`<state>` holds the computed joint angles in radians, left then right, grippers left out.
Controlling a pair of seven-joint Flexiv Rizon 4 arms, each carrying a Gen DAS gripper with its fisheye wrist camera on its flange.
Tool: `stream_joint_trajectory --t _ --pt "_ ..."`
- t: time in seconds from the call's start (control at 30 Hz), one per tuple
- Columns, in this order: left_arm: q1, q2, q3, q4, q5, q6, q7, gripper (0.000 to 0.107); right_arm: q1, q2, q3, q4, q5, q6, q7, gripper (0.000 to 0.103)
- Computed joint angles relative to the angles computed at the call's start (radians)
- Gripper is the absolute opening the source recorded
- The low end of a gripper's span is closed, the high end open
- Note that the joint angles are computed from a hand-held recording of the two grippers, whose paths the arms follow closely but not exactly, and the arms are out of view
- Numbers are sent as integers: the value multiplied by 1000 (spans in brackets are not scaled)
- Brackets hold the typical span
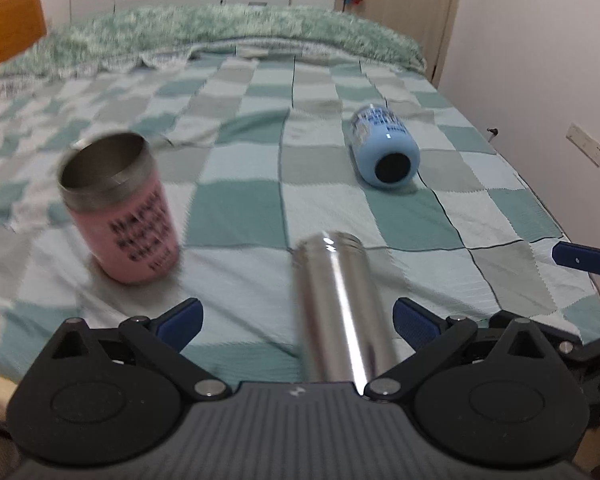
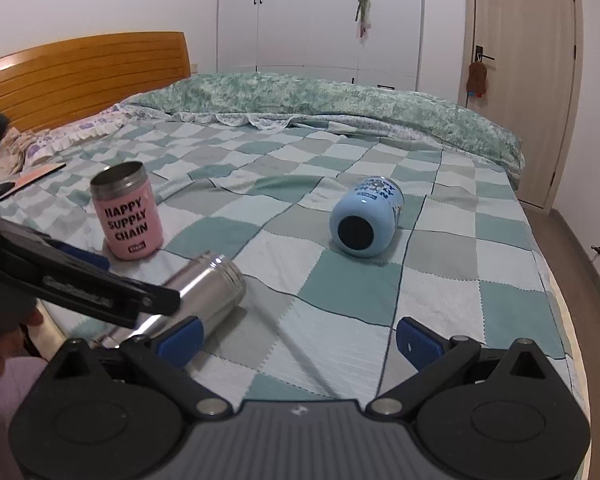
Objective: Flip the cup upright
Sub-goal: 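Lift the silver cup with the left gripper and carry it toward the right gripper, then close the right gripper on the silver cup while the left gripper releases it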
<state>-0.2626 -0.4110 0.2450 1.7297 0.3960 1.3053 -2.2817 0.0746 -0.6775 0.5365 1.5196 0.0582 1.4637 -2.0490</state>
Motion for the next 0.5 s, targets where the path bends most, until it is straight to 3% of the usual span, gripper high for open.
stream_joint_trajectory --t 0.3,0.5 --pt "116 75 -2 155 -31 156 192 103 189 44 -179 16 -56 -7 233 103" --pt "306 97 -128 281 -181 273 479 103 324 24 -309 -19 -146 -63 443 103"
